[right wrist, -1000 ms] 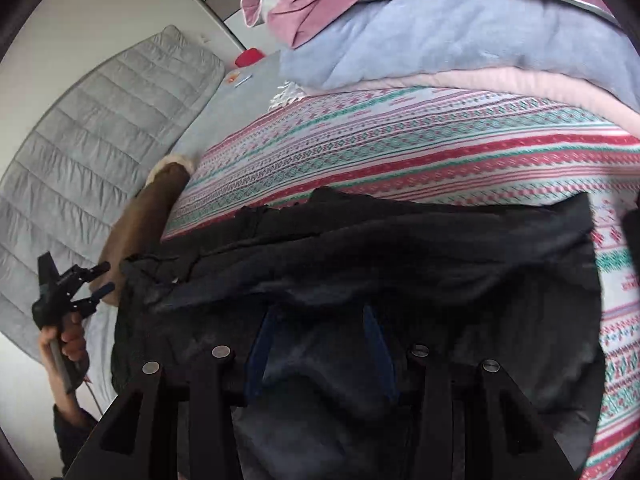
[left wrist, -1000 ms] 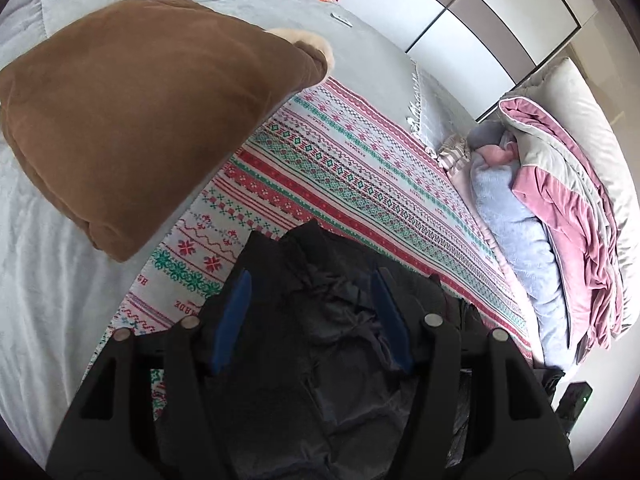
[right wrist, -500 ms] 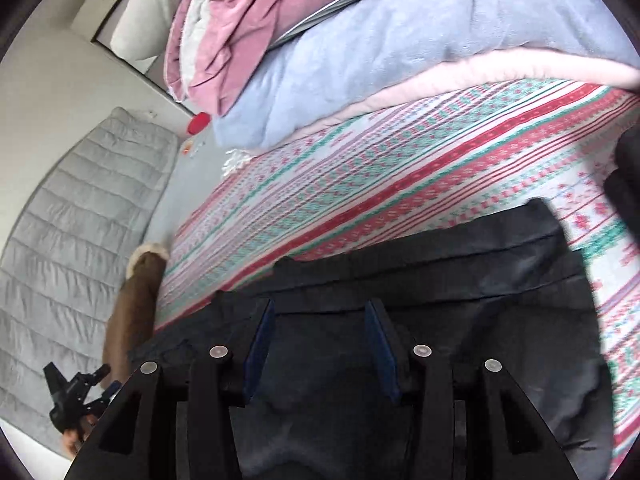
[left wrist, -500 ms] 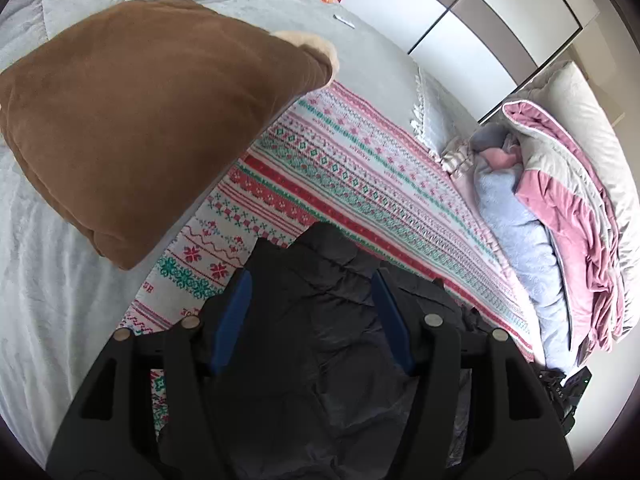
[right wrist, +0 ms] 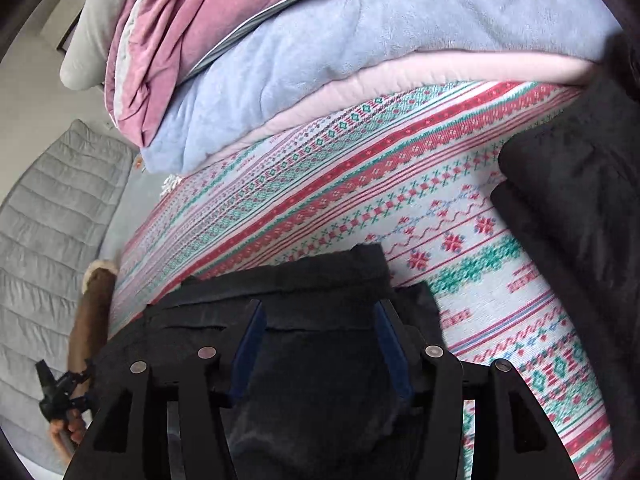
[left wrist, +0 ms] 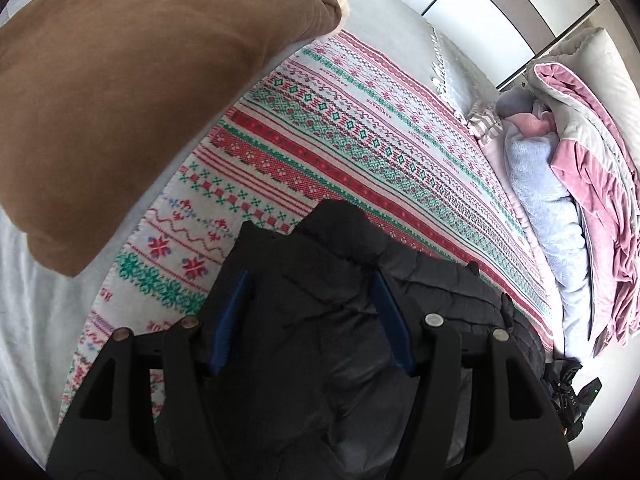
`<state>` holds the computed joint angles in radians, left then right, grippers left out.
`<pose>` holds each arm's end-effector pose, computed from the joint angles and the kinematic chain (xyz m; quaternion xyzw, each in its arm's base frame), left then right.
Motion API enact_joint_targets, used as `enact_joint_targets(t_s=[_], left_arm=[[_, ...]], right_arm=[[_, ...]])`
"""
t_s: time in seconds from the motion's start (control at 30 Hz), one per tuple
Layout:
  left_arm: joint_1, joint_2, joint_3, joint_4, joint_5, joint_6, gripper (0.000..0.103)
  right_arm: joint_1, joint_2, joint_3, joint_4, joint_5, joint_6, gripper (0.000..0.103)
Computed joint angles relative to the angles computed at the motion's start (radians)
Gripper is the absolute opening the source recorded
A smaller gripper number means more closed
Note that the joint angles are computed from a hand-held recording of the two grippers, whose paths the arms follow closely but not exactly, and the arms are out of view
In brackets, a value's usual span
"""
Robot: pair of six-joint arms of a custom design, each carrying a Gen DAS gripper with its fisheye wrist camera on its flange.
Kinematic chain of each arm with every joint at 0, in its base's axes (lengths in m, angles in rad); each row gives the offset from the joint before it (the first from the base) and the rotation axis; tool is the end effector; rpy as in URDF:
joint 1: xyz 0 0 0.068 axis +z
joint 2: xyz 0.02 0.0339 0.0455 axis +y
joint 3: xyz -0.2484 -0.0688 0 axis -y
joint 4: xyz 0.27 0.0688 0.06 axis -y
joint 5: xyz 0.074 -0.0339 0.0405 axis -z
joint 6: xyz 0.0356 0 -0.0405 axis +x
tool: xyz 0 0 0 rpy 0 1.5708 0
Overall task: Fold large clothes
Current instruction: 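Press the folded jacket flat with both grippers and smooth the fold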
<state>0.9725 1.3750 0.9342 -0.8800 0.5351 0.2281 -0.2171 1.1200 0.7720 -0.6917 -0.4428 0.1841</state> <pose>0.1656 0.2107 0.1948 -0.3173 0.9034 -0.1485 0.2474 0.2375 -0.0368 0.2099 0.1311 0.9340 0.2076 0.2595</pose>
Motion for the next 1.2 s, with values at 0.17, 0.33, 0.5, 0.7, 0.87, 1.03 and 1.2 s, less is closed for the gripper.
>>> enact_joint_targets(t_s=[0.17,0.33,0.5,0.7,0.87,1.03,1.2], left_arm=[[0.003,-0.031,-0.015,0.034,0.019,0.005,0.049],[-0.060,-0.071,-0.067,0.107,-0.057,0.007,0.019],[-0.069,-0.133,-0.102,0.167,-0.061,-0.029,0.008],[-0.121,-0.259,-0.168,0.280,-0.105,-0.078,0.007],[-0.176,-0.142,-0.189,0.345,-0.236,-0.089,0.008],[-0.180,-0.147,-0.207,0.367,-0.248,-0.091,0.010],[-0.170,-0.129,-0.199,0.350,-0.232,-0.098,0.020]], right_arm=[[0.000,-0.026,-0.003,0.046,0.061,0.016,0.057],[0.110,0.051,0.001,0.069,0.162,-0.015,0.054],[0.140,0.034,-0.014,0.116,0.203,0.033,0.007],[0.218,-0.044,-0.006,0.163,0.342,0.093,0.005],[0.245,0.108,0.025,0.175,0.371,0.135,0.005],[0.247,0.175,0.009,0.213,0.372,0.148,0.007],[0.286,0.206,0.002,0.238,0.431,0.147,0.014]])
